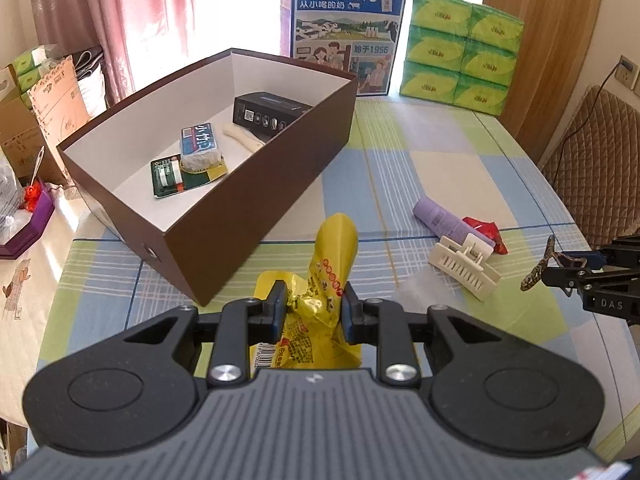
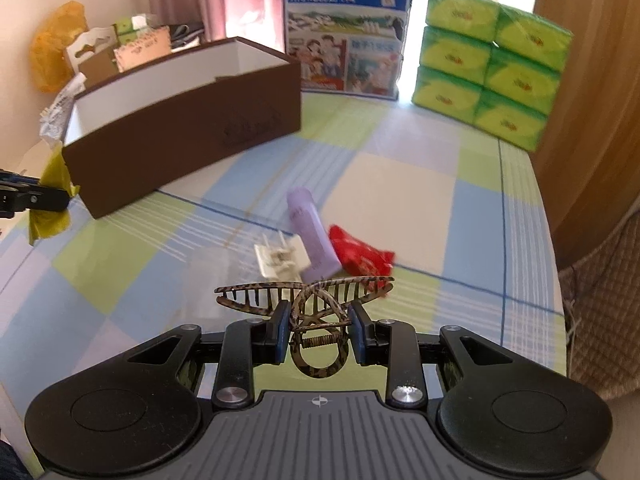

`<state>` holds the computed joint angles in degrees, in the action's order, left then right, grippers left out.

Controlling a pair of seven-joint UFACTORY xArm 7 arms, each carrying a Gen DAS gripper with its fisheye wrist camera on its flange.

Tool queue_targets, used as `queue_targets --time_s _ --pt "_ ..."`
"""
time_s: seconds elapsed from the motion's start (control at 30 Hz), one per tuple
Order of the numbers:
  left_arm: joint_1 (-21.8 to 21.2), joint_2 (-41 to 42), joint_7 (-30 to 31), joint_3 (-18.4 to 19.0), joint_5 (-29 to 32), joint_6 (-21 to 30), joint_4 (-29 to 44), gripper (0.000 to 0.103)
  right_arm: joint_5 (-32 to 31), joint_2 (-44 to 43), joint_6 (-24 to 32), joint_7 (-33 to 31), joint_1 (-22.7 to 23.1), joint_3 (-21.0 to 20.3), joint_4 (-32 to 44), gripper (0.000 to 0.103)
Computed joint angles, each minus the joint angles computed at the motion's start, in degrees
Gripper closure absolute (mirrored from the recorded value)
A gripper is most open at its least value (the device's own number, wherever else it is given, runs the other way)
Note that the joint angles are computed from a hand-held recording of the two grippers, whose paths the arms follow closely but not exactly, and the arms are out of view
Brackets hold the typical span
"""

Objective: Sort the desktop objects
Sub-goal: 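Lift and carry the hair claw and yellow packet over the brown box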

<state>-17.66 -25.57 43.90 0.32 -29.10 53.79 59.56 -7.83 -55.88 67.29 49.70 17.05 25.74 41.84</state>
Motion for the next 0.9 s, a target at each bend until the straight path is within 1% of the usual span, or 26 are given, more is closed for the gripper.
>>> queue_targets --time_s 0.27,0.47,0.67,0.9 --pt "0.35 -0.42 -0.20 0.73 -0.76 -0.32 0.69 0.081 -1.10 3.52 -5.51 -3.05 -0.02 -0.70 2.08 0.076" --pt "0.42 -0.05 0.05 1.26 -1.67 -0.41 1.89 0.081 -1.96 7.68 -11.43 -5.63 -0.29 -1.36 3.99 0.076" --pt "0.49 1.88 0.87 1.53 -2.97 -0.84 4.57 0.081 -3.78 12.87 -17.65 -8.13 -1.44 -2.03 6.54 0.076" --pt "0.79 6.30 2.64 1.46 -5.54 -2.45 9.79 0.081 -6.38 20.00 -24.54 -10.97 -3.25 -3.30 10.72 0.076"
